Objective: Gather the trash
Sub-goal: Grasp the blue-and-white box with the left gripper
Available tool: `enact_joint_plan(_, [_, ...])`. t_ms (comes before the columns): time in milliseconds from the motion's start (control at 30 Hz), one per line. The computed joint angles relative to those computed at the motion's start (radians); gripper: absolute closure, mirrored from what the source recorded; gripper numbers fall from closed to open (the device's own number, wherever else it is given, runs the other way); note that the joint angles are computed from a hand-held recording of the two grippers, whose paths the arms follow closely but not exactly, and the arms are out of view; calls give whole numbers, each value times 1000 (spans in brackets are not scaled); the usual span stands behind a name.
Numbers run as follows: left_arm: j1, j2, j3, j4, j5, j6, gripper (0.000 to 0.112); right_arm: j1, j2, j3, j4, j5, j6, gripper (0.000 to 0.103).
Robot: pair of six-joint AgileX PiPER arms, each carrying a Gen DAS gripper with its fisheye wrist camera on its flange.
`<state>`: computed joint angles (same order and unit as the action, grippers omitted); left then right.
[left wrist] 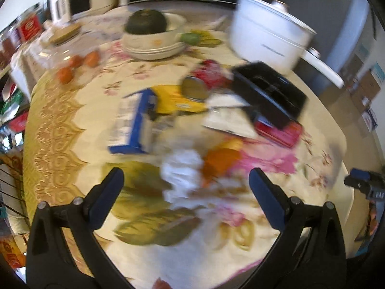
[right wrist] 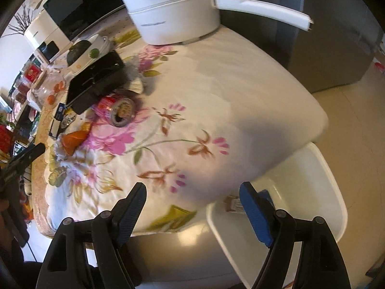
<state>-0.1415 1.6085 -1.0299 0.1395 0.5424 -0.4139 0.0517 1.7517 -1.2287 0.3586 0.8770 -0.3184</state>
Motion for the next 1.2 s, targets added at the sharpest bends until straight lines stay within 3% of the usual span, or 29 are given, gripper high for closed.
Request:
enact_joint_plan(200, [188, 116, -117, -285, 72, 333, 10, 65, 43, -42, -6, -5, 36, 21])
enact_joint_plan(467, [262, 308, -296, -351, 140, 395, 10, 123, 92, -92, -56, -18, 77, 21])
enact_joint_plan(633, [283, 393, -367, -385, 159, 400, 30, 150, 123, -123, -72, -19, 99, 21])
enact_joint_plan(700, [282, 382, -341, -384, 117, 393, 47, 161, 133, -134, -74, -19, 107, 21])
enact_joint_plan(1000, [293, 222, -140, -440, 66, 361, 47, 249, 129, -159, -103, -23, 154, 21])
enact_joint_plan(1200, [267, 28, -11, -324, 93, 256, 47, 371, 138, -206, -82, -16, 171, 21])
